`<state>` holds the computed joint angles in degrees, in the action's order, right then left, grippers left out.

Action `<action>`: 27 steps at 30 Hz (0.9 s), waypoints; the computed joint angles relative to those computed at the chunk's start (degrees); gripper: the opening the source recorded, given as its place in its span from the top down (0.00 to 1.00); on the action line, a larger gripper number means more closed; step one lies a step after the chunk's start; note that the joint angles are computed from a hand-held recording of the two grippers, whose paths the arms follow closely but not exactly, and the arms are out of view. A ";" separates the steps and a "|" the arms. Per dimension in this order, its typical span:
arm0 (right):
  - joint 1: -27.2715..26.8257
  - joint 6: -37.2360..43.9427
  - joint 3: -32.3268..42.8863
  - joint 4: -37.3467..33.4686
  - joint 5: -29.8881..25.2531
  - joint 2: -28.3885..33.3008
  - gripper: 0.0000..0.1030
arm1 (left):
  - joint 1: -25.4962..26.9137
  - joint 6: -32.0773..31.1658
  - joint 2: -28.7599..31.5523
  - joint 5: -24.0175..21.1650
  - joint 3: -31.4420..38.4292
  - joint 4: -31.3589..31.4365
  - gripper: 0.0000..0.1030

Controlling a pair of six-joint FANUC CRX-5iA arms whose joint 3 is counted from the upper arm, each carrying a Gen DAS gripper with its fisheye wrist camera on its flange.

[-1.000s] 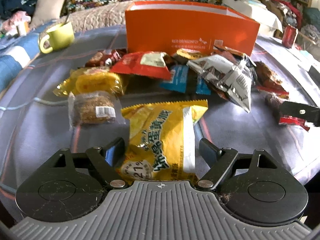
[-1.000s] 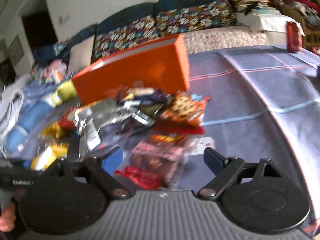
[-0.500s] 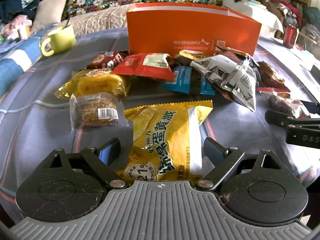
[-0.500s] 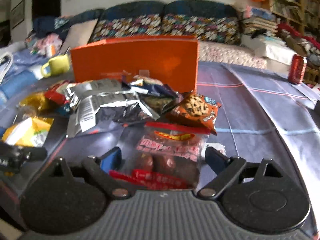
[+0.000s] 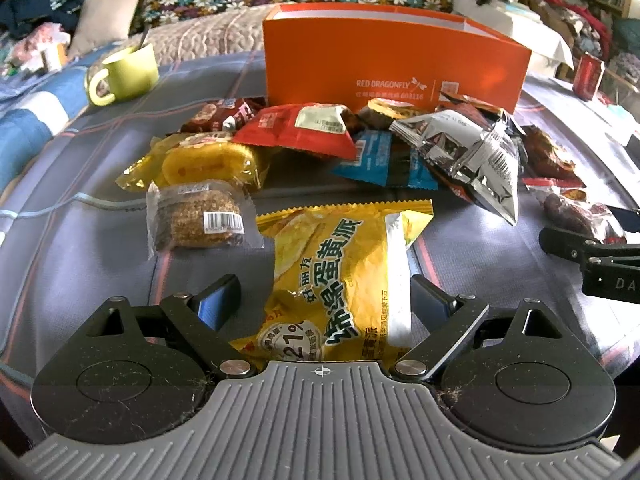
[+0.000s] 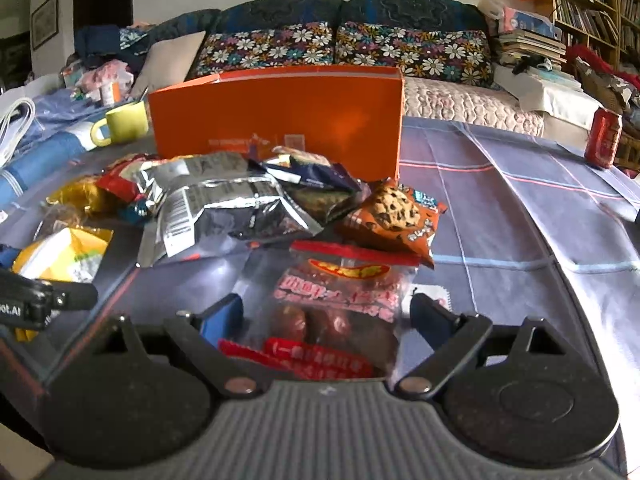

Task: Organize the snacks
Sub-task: 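Grasp the red sausage pack with the right gripper while the left holds the yellow pastry bag, then carry both held snacks over the orange box and open both grippers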

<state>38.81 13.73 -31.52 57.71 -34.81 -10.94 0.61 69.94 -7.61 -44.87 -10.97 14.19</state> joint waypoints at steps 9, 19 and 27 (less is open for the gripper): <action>-0.51 -0.46 -1.94 0.97 1.53 -2.14 0.34 | 0.90 -6.41 -1.03 -0.71 -1.36 4.60 0.87; 1.76 -4.22 -4.40 -5.05 7.18 -9.13 0.44 | 5.89 -9.64 -3.46 -3.26 -2.28 13.46 0.88; -8.97 -6.29 1.77 8.22 18.25 -4.56 0.44 | 4.90 -10.86 3.73 -0.92 6.39 18.81 0.88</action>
<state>29.84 7.44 -29.75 65.93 -16.56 -15.50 5.51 59.07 -3.89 -45.79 -4.59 33.00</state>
